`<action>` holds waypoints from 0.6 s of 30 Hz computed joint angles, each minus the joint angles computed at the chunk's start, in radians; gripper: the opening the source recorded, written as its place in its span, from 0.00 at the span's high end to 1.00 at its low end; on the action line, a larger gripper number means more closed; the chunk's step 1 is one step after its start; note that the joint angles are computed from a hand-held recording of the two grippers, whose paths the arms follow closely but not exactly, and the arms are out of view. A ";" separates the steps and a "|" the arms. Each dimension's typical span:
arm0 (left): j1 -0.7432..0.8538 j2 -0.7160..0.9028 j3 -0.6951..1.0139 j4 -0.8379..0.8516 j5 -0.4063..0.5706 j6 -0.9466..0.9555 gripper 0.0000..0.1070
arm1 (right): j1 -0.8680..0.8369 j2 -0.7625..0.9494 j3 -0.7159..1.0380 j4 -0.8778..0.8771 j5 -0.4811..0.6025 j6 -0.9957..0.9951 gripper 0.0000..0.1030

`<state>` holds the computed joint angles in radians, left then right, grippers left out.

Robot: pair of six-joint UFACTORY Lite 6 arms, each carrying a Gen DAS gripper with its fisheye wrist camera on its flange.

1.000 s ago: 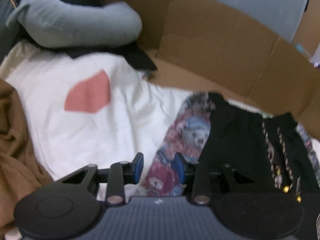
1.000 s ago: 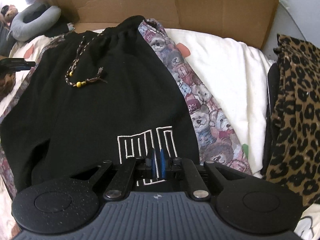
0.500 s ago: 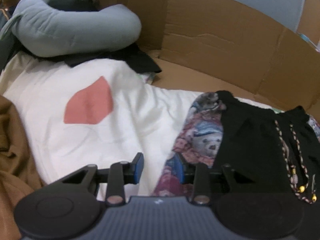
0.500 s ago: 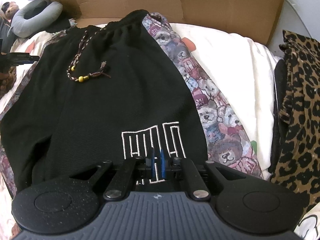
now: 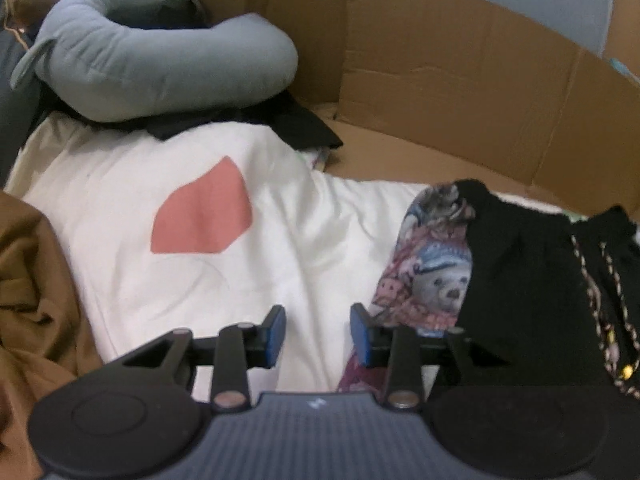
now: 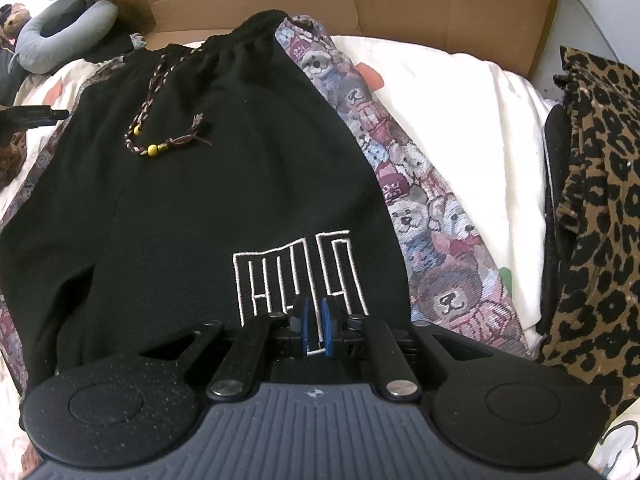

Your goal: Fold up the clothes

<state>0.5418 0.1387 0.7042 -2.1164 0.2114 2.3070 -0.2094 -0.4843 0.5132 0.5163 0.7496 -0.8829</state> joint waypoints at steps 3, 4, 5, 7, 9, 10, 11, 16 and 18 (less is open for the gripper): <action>-0.008 -0.010 -0.018 -0.005 0.015 0.000 0.65 | 0.011 -0.005 -0.002 -0.001 0.005 -0.001 0.93; -0.014 -0.011 -0.022 -0.002 0.019 0.003 0.65 | 0.013 -0.006 -0.001 -0.001 0.006 -0.002 0.93; -0.023 -0.014 -0.028 0.000 0.023 0.008 0.65 | 0.014 -0.005 -0.001 -0.001 0.007 -0.003 0.93; -0.045 -0.022 -0.038 -0.022 0.022 0.037 0.65 | 0.012 -0.004 -0.001 -0.003 0.006 -0.001 0.93; -0.064 -0.021 -0.043 -0.053 0.020 0.067 0.65 | 0.011 -0.002 -0.001 -0.005 0.004 0.000 0.93; -0.073 -0.016 -0.044 -0.071 0.016 0.085 0.65 | 0.011 -0.001 -0.001 -0.006 0.004 0.001 0.93; -0.079 -0.011 -0.044 -0.098 0.012 0.112 0.65 | 0.010 0.000 -0.001 -0.007 0.003 0.002 0.93; -0.044 0.004 -0.039 0.078 0.045 -0.082 0.69 | 0.010 0.003 -0.004 -0.013 0.002 0.002 0.93; -0.031 -0.008 -0.033 0.217 0.045 -0.194 0.88 | 0.012 0.004 -0.006 -0.010 0.001 0.001 0.93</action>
<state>0.5108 0.1308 0.6709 -1.8997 0.2567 2.1130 -0.1978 -0.4801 0.5076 0.5065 0.7505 -0.8814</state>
